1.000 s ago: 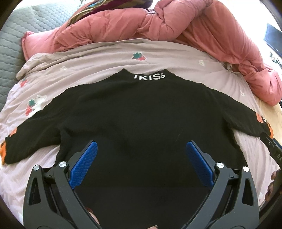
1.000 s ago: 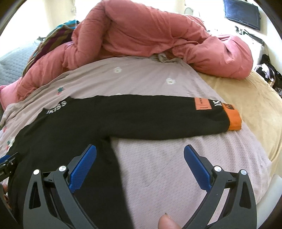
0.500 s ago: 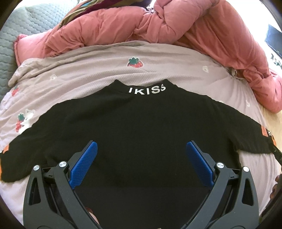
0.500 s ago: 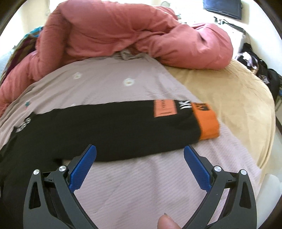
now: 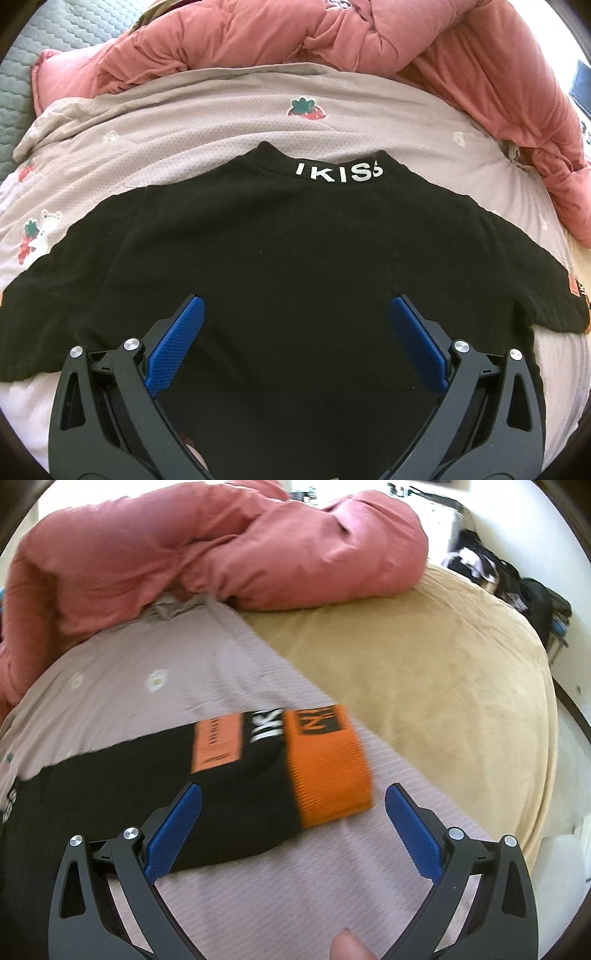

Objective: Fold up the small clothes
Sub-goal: 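Move the right tool to the orange sleeve cuff and grasp it, then carry the cuff across the shirt body and open the right tool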

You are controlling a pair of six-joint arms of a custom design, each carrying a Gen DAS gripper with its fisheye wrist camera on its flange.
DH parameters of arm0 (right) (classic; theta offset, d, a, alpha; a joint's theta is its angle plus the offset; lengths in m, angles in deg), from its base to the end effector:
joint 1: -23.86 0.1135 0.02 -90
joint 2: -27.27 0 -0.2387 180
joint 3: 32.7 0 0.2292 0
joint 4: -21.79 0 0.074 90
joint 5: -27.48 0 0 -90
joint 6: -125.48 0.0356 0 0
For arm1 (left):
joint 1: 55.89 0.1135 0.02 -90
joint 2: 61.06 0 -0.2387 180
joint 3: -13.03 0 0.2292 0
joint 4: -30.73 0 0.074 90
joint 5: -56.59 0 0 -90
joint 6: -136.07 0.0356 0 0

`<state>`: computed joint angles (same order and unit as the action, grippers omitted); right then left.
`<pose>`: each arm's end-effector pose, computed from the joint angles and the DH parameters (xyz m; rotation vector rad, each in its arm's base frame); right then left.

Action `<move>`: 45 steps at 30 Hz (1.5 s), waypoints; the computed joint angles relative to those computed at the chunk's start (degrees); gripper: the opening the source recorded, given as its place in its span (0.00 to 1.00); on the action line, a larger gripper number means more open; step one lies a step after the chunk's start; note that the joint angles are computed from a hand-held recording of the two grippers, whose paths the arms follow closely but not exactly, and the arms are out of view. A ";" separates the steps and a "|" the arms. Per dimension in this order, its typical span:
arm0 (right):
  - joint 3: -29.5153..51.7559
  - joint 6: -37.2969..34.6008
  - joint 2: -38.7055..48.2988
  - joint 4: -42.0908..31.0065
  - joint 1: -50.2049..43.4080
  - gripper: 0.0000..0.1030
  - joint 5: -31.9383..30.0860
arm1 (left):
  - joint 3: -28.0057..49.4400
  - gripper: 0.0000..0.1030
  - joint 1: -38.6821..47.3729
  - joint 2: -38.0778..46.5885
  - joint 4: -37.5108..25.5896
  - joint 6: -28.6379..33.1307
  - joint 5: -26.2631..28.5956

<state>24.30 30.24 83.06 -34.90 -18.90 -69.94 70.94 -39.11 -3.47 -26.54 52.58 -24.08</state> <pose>0.1330 -0.1167 0.2257 0.7670 2.4169 -0.1702 0.1747 0.0467 0.2248 -0.1664 2.5401 -0.0510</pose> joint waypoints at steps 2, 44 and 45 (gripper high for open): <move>1.41 -0.41 3.18 0.28 -2.31 0.96 -1.59 | -0.11 0.92 0.18 -0.04 0.06 0.38 0.46; 10.25 22.37 -8.37 -8.88 40.50 0.05 4.15 | 3.67 0.92 6.40 -4.38 -7.89 5.36 10.36; 10.53 23.83 -7.91 -8.65 43.46 0.05 5.43 | 3.87 0.92 6.88 -4.45 -8.36 5.65 10.81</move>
